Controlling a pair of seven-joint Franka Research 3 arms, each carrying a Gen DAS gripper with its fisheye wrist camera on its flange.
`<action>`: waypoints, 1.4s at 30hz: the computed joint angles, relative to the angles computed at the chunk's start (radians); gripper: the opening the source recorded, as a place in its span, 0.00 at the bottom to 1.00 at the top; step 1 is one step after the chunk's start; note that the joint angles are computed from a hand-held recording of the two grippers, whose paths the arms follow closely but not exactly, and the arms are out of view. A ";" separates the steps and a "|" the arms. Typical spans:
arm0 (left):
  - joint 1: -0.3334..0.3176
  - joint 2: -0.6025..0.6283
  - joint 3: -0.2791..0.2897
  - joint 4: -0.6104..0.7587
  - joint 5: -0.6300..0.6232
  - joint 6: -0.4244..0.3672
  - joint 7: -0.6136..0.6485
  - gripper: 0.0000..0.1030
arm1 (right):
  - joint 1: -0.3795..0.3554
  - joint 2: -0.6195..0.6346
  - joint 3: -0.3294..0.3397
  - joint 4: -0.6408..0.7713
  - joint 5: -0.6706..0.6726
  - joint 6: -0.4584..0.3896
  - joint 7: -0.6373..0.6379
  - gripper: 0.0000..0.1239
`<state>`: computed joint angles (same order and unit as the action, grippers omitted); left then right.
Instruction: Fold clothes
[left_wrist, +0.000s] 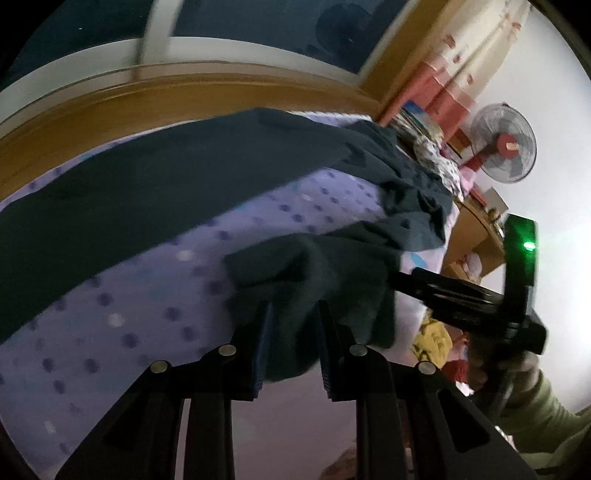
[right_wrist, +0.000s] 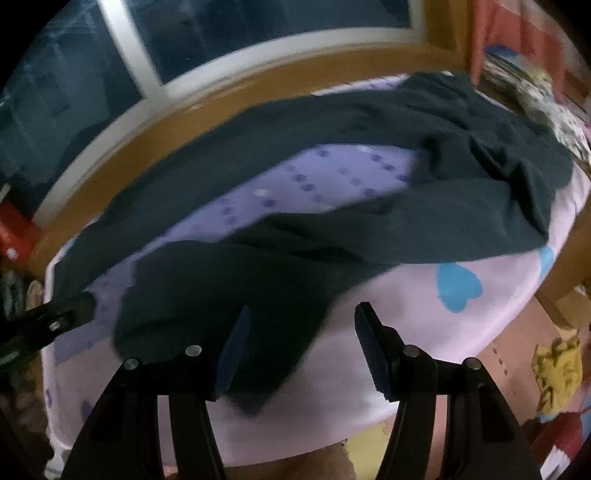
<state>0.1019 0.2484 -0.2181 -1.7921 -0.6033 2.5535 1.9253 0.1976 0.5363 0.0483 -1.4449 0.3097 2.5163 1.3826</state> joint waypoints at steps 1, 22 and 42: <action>-0.011 0.011 0.000 0.015 0.020 -0.005 -0.017 0.22 | -0.011 0.015 0.008 0.014 0.014 -0.008 -0.011 0.48; -0.001 -0.127 0.038 -0.178 0.080 0.068 -0.136 0.22 | -0.121 -0.189 0.211 -0.240 0.635 -0.039 -0.638 0.07; 0.009 -0.427 0.267 -0.555 0.086 0.167 -0.154 0.22 | 0.216 -0.054 0.171 -0.076 0.436 -0.190 -0.602 0.10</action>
